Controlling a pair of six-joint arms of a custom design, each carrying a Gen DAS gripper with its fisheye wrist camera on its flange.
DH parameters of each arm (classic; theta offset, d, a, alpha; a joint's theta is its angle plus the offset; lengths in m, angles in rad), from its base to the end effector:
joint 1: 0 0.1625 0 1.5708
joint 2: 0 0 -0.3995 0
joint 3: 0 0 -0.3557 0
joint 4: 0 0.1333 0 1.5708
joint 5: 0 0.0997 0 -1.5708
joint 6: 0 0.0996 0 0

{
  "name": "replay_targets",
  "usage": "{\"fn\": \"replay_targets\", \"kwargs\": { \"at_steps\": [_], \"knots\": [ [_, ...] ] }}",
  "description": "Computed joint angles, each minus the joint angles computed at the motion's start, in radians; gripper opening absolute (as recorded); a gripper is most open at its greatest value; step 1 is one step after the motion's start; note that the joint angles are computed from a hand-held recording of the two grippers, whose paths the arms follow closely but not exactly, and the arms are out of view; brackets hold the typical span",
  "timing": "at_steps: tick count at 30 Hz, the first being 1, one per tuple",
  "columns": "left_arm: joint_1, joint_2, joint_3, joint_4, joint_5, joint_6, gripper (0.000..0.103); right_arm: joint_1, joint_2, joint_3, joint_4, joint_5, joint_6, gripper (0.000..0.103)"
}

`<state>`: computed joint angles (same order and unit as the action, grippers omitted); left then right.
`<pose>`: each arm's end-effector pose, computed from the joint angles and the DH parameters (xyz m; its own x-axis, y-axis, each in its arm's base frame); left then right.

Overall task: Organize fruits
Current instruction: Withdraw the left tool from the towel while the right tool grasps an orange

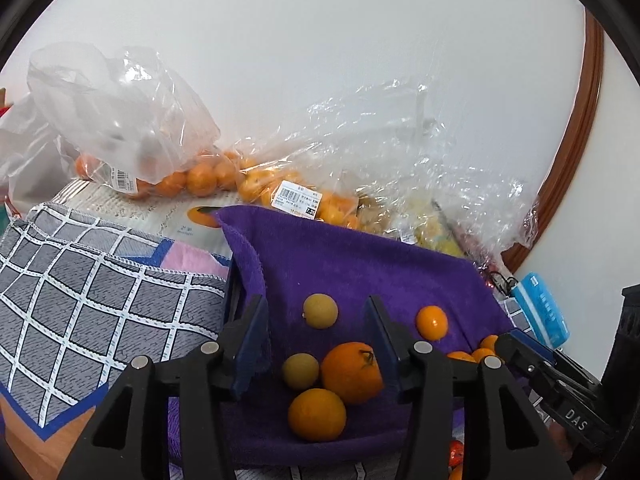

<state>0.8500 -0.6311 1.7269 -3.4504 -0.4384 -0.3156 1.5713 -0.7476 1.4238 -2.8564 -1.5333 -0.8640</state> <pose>-0.2186 -0.5875 0.1223 -0.8493 -0.3553 -0.3905 0.2144 0.4437 -0.8701 0.1374 -0.7090 0.1870 -0.6486 -0.6378 0.4153 -0.7602 0.5158 -0.3951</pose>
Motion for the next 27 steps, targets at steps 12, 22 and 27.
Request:
{"fn": "replay_targets", "kwargs": {
  "at_steps": [12, 22, 27],
  "knots": [
    [-0.010, 0.020, -0.013, 0.005, 0.025, 0.026, 0.048, 0.004, -0.074, 0.112, -0.021, -0.068, -0.017, 0.044],
    [-0.013, 0.017, -0.001, -0.003, 0.010, 0.008, 0.048, -0.019, -0.154, 0.277, -0.018, -0.124, -0.054, 0.049],
    [-0.025, 0.033, -0.012, -0.019, 0.036, 0.039, 0.048, -0.010, -0.142, 0.319, -0.082, -0.191, -0.077, 0.040]
  ]
}}
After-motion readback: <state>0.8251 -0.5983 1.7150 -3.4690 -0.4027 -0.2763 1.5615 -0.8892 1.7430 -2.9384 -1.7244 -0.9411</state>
